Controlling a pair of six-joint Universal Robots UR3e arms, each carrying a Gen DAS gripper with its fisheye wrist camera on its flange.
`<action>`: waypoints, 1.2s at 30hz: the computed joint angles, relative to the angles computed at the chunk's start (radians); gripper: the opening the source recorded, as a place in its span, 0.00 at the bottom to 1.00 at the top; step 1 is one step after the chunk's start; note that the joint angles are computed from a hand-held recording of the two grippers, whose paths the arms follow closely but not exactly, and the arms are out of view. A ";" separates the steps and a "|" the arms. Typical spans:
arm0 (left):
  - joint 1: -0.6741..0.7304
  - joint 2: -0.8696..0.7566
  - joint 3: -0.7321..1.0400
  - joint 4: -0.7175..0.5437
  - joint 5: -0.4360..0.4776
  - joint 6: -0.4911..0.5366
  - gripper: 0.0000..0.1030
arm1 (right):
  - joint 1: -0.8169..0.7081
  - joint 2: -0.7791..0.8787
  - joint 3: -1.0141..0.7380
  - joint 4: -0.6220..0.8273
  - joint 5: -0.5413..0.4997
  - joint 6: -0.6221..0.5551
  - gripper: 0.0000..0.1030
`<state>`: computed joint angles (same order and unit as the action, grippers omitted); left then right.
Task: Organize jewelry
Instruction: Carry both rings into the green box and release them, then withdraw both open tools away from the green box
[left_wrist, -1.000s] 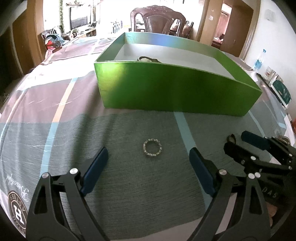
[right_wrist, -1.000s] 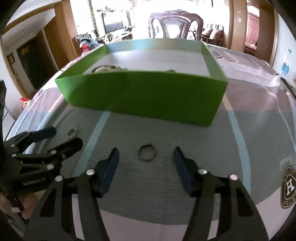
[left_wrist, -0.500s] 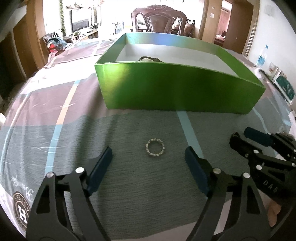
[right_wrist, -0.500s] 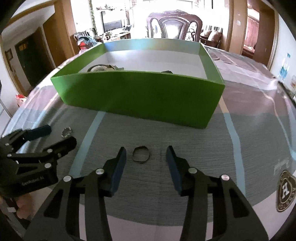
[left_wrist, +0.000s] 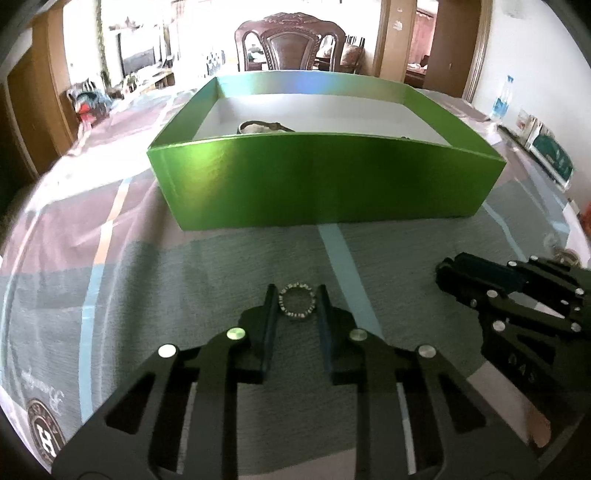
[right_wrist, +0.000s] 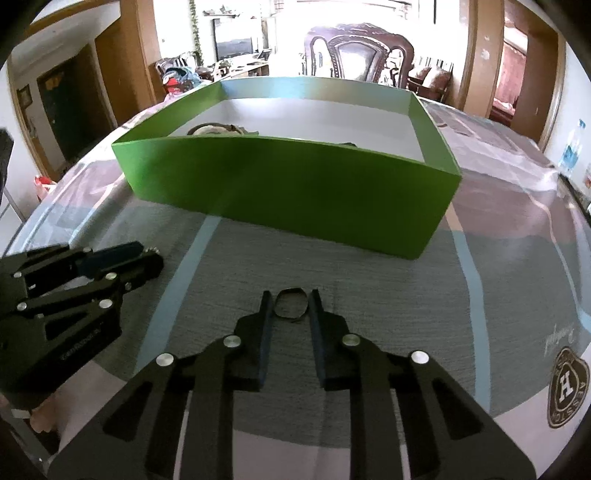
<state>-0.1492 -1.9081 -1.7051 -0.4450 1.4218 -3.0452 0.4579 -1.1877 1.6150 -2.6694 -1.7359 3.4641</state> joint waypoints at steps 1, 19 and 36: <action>0.014 0.009 0.000 -0.017 -0.022 0.000 0.20 | -0.001 -0.007 0.009 -0.005 -0.002 0.006 0.19; 0.084 0.051 0.406 -0.298 -0.112 0.054 0.20 | -0.159 -0.085 -0.341 0.308 0.113 -0.084 0.19; 0.024 -0.365 0.870 -0.424 -0.053 -0.051 0.59 | -0.162 0.195 -0.615 0.388 0.136 -0.041 0.53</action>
